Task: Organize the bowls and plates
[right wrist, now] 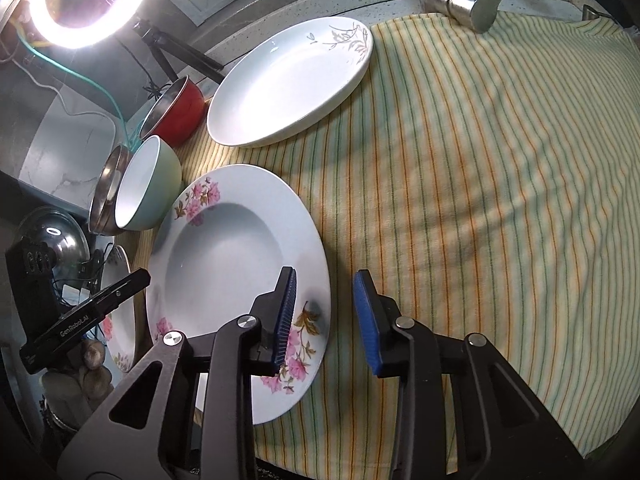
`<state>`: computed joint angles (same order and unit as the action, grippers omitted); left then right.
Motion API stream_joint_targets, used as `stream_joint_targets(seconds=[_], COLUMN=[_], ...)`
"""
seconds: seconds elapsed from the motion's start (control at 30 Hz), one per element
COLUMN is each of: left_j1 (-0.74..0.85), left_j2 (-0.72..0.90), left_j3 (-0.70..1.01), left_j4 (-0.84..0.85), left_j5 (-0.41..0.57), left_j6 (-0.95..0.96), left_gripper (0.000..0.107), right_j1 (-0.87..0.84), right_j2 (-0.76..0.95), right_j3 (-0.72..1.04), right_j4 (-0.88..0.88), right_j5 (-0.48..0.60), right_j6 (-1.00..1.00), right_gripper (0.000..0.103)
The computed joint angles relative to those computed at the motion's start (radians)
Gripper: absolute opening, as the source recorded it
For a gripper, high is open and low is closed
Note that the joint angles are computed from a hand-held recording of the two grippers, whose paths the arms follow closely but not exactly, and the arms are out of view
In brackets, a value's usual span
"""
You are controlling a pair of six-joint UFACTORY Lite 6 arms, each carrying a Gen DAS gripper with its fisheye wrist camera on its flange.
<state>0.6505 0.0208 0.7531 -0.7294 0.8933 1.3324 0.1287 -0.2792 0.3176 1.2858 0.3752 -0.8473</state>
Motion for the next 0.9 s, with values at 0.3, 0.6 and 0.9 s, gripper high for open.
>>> stream_joint_targets(seconds=[0.3,0.6,0.9], left_j1=[-0.022,-0.024,0.015], left_j2=[0.007,-0.033,-0.111], left_j3=[-0.003,-0.038,-0.118], left_j4=[0.009,0.022,0.044], left_j5=[-0.017,-0.024,-0.006], left_j6=[-0.018,-0.023,0.005], left_gripper=[0.017,0.017,0.017], right_j1=[0.007,0.019,-0.002], right_j2=[0.073,0.055,-0.074], right_j3=[0.029,0.031,-0.058], right_j4=[0.08,0.002,-0.116], right_j5=[0.028,0.024,0.047], right_j6=[-0.107,-0.043,0.058], right_gripper=[0.021,0.021,0.021])
